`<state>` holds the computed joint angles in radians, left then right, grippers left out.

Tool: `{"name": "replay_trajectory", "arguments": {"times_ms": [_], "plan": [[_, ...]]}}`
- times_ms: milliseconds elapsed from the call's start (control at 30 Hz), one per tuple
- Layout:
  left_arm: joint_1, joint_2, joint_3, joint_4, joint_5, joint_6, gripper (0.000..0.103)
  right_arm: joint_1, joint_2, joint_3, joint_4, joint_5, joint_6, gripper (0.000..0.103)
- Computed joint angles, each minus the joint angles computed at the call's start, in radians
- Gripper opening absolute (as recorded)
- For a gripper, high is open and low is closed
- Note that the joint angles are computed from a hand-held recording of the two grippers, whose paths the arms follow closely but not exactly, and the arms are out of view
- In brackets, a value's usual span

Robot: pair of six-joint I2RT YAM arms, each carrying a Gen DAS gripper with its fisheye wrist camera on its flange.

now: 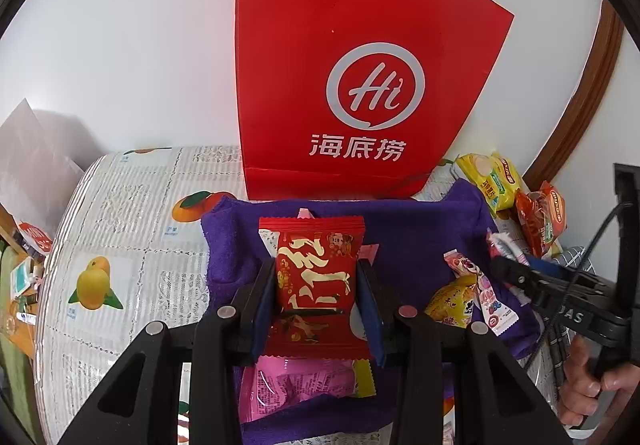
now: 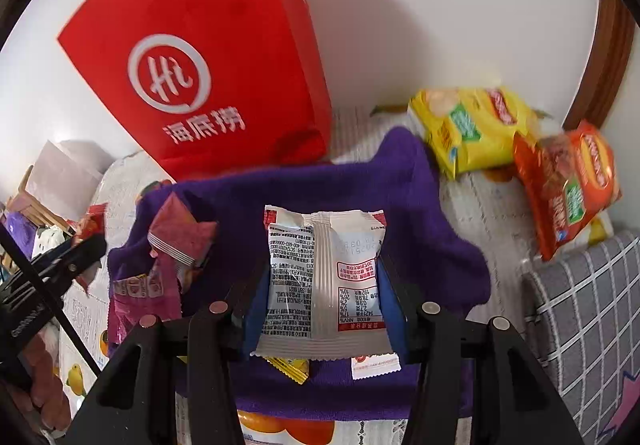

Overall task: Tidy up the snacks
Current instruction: 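Carry the red packet and white sachet over the purple towel with both tools, then lower the white sachet onto the towel with the right tool while the left tool releases the red packet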

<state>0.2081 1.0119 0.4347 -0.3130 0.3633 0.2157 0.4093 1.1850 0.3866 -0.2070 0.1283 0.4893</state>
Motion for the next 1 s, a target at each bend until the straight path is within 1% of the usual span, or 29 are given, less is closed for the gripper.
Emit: {"name": "replay_trajectory", "arguments": {"times_ms": [133, 533, 733, 1000], "plan": [[0.011, 0.004, 0.006, -0.005, 0.008, 0.002, 0.037, -0.026, 0.053, 0.003, 0.022, -0.031, 0.0, 0.05], [0.024, 0.016, 0.014, -0.013, 0.016, 0.003, 0.037, -0.007, 0.142, 0.012, 0.063, -0.048, 0.025, 0.051], [0.017, 0.023, 0.014, -0.013, 0.018, -0.001, 0.037, -0.012, 0.147, 0.016, 0.063, -0.053, 0.023, 0.052], [-0.035, 0.042, 0.002, 0.004, -0.006, -0.017, 0.037, -0.011, 0.151, 0.025, 0.062, -0.068, 0.016, 0.053]]}}
